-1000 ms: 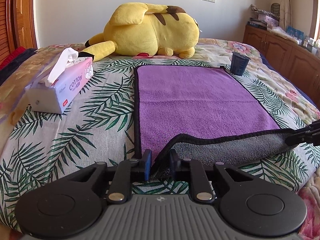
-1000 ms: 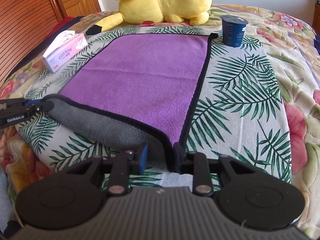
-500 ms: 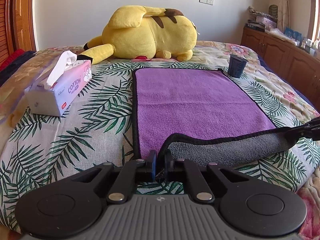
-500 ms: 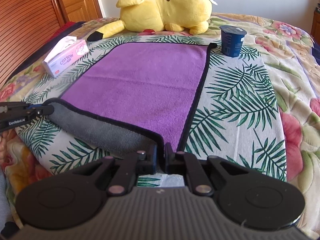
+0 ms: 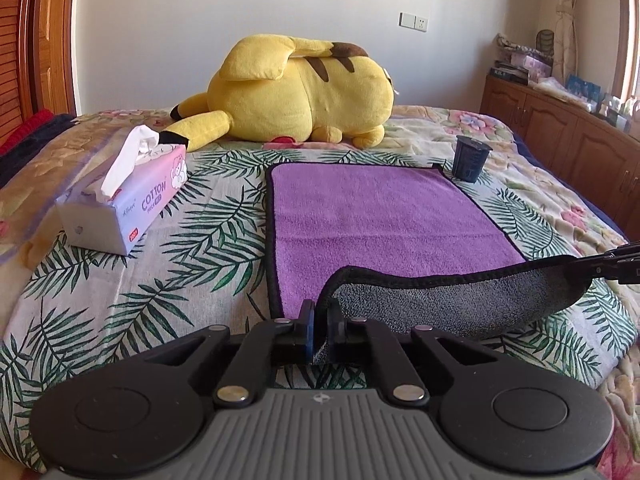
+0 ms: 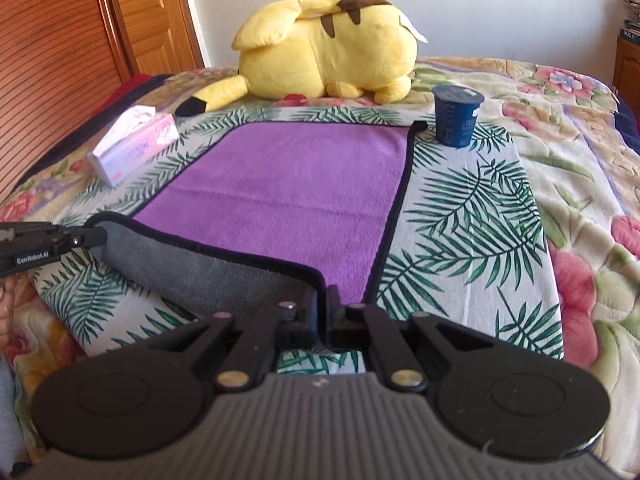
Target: Fold towel
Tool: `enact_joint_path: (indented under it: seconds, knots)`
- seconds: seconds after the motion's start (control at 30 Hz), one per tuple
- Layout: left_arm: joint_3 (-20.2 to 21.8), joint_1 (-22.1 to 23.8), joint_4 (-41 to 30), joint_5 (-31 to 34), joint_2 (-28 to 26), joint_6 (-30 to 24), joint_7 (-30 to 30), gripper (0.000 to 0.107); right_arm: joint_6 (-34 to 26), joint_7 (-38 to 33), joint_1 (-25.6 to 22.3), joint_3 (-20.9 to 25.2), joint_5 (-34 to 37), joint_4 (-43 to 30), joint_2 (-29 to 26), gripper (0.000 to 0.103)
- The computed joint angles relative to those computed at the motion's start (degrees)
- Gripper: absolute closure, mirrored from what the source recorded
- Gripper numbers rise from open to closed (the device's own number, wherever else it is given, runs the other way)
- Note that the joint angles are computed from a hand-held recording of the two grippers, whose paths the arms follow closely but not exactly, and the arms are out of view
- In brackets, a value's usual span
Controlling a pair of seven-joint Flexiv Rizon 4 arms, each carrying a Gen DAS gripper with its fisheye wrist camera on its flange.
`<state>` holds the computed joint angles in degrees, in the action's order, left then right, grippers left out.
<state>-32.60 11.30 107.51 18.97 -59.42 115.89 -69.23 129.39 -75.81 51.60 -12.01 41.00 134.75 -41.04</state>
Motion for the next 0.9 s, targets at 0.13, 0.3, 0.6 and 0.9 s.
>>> enact_joint_path:
  seconds: [0.13, 0.3, 0.6, 0.9]
  knots:
    - [0.1, -0.1, 0.1, 0.2, 0.2, 1.0, -0.6, 0.107, 1.3, -0.2, -0.3, 0.4, 0.2, -0.2, -0.2, 0.099]
    - [-0.8, 0.6, 0.0, 1.3, 0.2, 1.2, -1.1, 0.107, 2.7, -1.2, -0.7, 1.1, 0.8, -0.6, -0.4, 0.099]
    - [-1.6, 1.1, -0.8, 2.8, 0.3, 1.5, -1.7, 0.107, 4.5, -4.6, -0.3, 1.3, 4.6, -2.3, -0.4, 0.099]
    - [-2.0, 0.4, -2.4, 3.6, 0.4, 1.3, -1.1, 0.107, 7.2, -9.0, -1.9, 3.4, 7.2, -4.4, -0.2, 0.099]
